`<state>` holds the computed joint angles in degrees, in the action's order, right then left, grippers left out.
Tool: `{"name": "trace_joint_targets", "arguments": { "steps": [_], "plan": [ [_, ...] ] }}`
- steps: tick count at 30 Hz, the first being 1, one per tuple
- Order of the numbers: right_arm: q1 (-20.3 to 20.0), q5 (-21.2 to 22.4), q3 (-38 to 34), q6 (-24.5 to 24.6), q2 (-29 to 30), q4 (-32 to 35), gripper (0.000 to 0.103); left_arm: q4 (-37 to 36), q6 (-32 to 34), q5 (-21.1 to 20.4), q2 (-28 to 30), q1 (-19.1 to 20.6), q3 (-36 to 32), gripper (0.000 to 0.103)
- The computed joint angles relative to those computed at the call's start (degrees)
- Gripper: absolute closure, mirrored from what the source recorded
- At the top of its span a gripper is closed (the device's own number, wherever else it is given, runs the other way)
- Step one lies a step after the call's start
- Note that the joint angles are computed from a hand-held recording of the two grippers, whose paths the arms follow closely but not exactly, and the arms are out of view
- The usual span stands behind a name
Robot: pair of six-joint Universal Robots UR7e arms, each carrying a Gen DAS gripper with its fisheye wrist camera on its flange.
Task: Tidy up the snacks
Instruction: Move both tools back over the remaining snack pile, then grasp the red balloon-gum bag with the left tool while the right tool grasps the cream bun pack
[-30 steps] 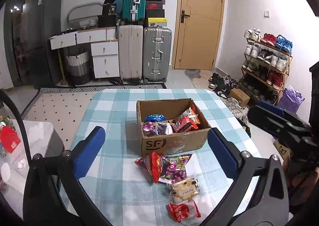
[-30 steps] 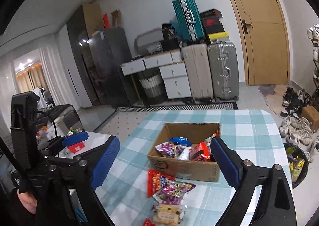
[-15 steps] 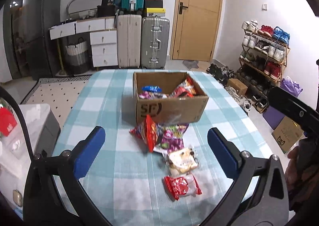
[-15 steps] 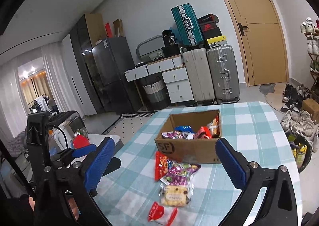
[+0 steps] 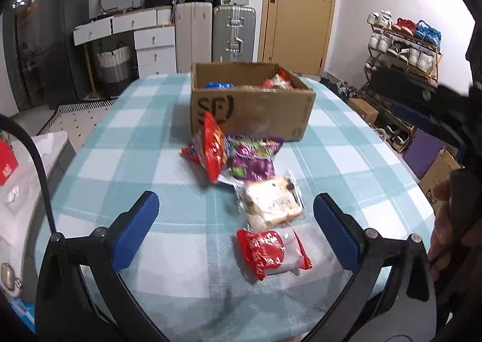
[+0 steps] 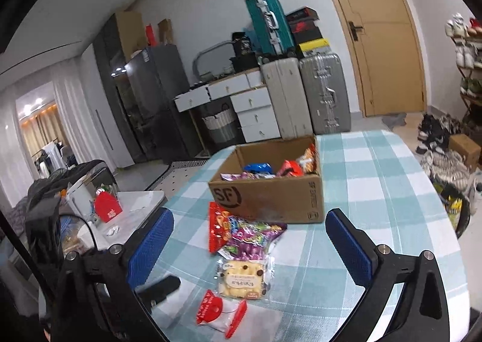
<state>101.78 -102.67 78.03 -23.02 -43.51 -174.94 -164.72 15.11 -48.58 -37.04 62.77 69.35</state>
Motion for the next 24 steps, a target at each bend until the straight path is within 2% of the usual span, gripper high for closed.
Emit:
{"name": "trace_joint_targets", "arguments": {
  "steps": [5,11,15,17,19,24],
  "plan": [
    [-1.07,0.65,-0.26,-0.6,1.26,-1.34,0.0,0.5,-0.22,-0.47,1.8,1.05,-1.19,0.001],
    [-2.44,1.25,0.38,-4.07,2.96,-4.05,0.0,-1.83,-0.09,-2.8,2.64,2.46,-0.9,0.001],
    [-3.13,1.65,0.46,-3.81,2.9,-2.42,0.0,-1.24,-1.0,-4.14,2.73,3.06,-0.61,0.001],
    [-3.26,1.03,0.47,-3.85,2.99,-3.19,0.0,0.03,-1.31,-3.97,3.61,3.15,-1.46,0.001],
    [-3.38,0.73,0.27,-3.01,2.87,-2.6,0.0,1.78,-1.28,-2.0,4.85,3.03,-2.65,0.001],
    [-3.84,1.04,0.58,-0.1,2.1,-1.89,0.0,9.26,-3.58,-0.93,7.28,3.32,-5.86,0.001]
  ]
}}
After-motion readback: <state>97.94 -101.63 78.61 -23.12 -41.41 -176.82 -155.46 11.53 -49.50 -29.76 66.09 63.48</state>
